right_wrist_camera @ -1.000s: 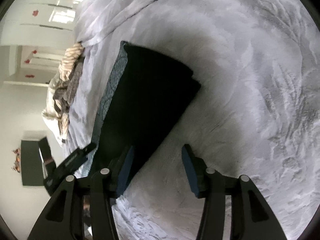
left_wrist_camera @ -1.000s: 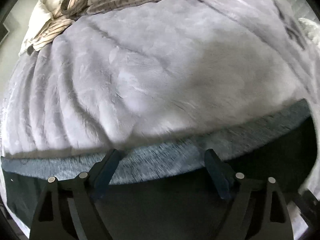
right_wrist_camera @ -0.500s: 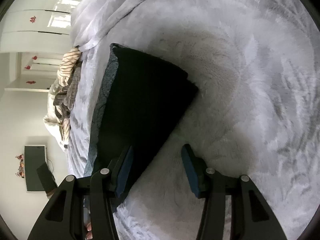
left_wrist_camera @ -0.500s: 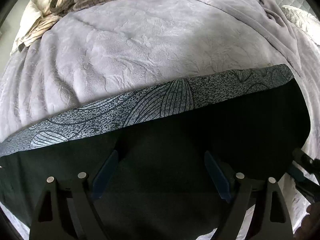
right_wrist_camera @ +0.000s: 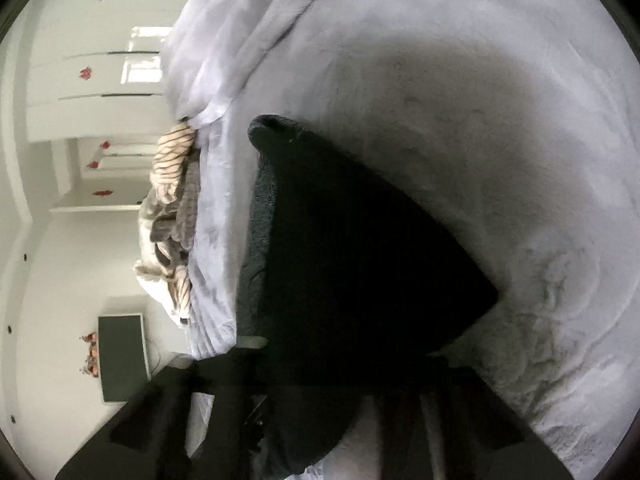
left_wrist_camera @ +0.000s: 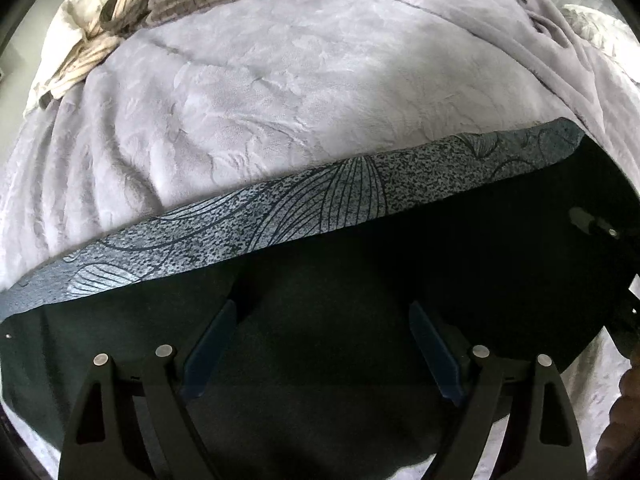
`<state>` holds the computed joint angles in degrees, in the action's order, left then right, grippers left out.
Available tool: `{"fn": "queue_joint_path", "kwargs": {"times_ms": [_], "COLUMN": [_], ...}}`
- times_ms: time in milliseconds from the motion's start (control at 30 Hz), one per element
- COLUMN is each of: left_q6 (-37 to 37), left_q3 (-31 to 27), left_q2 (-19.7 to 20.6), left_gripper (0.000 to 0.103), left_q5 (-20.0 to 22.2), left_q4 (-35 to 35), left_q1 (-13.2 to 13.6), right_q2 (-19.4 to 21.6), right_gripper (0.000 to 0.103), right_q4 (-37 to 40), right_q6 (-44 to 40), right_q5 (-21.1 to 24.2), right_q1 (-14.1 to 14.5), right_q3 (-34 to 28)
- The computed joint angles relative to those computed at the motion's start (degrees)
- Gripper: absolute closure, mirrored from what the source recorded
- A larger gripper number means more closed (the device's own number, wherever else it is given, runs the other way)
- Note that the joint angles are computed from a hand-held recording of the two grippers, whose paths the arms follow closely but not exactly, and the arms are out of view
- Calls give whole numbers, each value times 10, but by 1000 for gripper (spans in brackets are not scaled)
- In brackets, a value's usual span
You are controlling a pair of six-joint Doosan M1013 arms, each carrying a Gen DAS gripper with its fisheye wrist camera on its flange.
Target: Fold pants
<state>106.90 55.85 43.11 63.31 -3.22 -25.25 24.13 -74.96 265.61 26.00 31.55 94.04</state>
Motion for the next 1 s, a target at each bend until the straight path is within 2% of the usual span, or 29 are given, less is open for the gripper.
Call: {"fn": "queue_joint_path", "kwargs": {"times_ms": [167, 233, 300, 367, 433, 500, 633, 733, 800, 900, 967, 1000], "left_q6": [-47, -61, -58, -40, -26, -24, -6, 14, 12, -8, -22, -33], "left_q3": [-30, -53, -81, -62, -74, -99, -115, -125, -140, -154, -176, -192], "left_q2": [7, 24, 50, 42, 45, 53, 50, 47, 53, 59, 72, 81], "left_gripper": [14, 14, 14, 12, 12, 12, 12, 12, 12, 12, 12, 12], "left_q5": [-26, -3, 41, 10, 25, 62, 68, 65, 69, 74, 93, 107], "left_q4": [-14, 4, 22, 40, 17, -22, -68, -76, -65, -42, -31, -23], "left_q1": [0, -7, -14, -19, -13, 1, 30, 54, 68, 93, 108, 117], "right_q2": [-12, -12, -12, -6, -3, -3, 10, 43, 77, 136, 177, 209], "right_gripper": [90, 90, 90, 90, 90, 90, 90, 90, 90, 89, 88, 87], "right_q4": [-6, 7, 0, 42, 56, 84, 233, 338, 386, 455, 497, 523], "right_q6": [-83, -126, -135, -195, -224, -271, -497, -683, -781, -898, -954, -991], "right_q5": [3, 4, 2, -4, 1, 11, 62, 136, 187, 234, 277, 308], "right_q1": [7, 9, 11, 11, 13, 16, 24, 33, 39, 45, 48, 49], "right_q3": [-15, -25, -34, -52, -64, -79, -138, -218, -286, -386, -451, -503]}}
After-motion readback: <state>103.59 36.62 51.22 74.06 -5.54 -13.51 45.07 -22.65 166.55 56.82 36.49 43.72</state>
